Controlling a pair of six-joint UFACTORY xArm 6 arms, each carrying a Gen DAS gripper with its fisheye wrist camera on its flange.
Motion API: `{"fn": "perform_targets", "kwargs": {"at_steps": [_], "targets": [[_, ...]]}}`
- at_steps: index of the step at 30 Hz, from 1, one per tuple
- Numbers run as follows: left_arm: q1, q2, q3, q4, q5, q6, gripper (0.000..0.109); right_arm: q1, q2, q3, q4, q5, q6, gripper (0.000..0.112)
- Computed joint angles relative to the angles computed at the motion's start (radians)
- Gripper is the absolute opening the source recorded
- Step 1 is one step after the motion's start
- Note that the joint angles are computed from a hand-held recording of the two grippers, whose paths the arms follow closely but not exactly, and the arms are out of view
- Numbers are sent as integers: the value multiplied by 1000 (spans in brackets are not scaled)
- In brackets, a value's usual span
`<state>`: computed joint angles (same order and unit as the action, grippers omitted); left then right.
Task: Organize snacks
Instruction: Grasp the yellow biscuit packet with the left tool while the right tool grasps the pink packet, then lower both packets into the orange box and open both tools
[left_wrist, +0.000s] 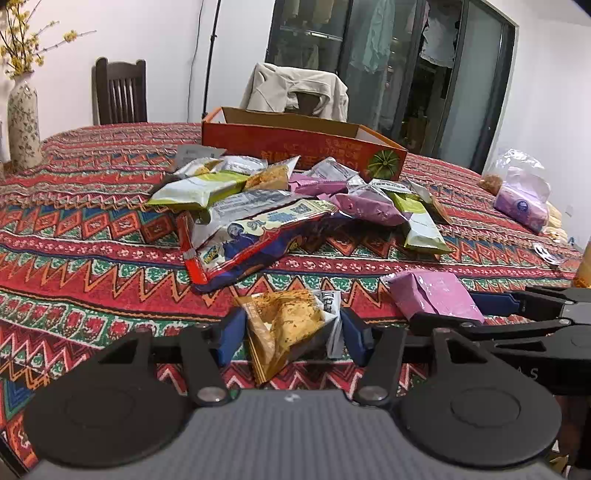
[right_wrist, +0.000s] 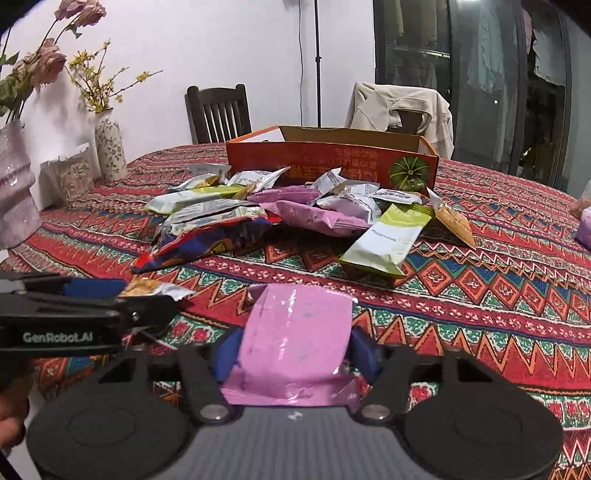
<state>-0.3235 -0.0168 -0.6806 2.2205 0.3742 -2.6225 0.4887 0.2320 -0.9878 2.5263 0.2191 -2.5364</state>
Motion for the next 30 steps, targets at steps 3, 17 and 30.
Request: {"fn": "perform_targets", "kwargs": {"at_steps": [3, 17, 30], "targets": [[-12, -4, 7, -14, 18, 7, 49, -4, 3, 5, -46, 15, 51, 61], [-52, -103, 56, -90, 66, 90, 49, -31, -56, 71, -1, 83, 2, 61], [200, 60, -428, 262, -285, -42, 49, -156, -56, -97, -430, 219, 434, 61]]}}
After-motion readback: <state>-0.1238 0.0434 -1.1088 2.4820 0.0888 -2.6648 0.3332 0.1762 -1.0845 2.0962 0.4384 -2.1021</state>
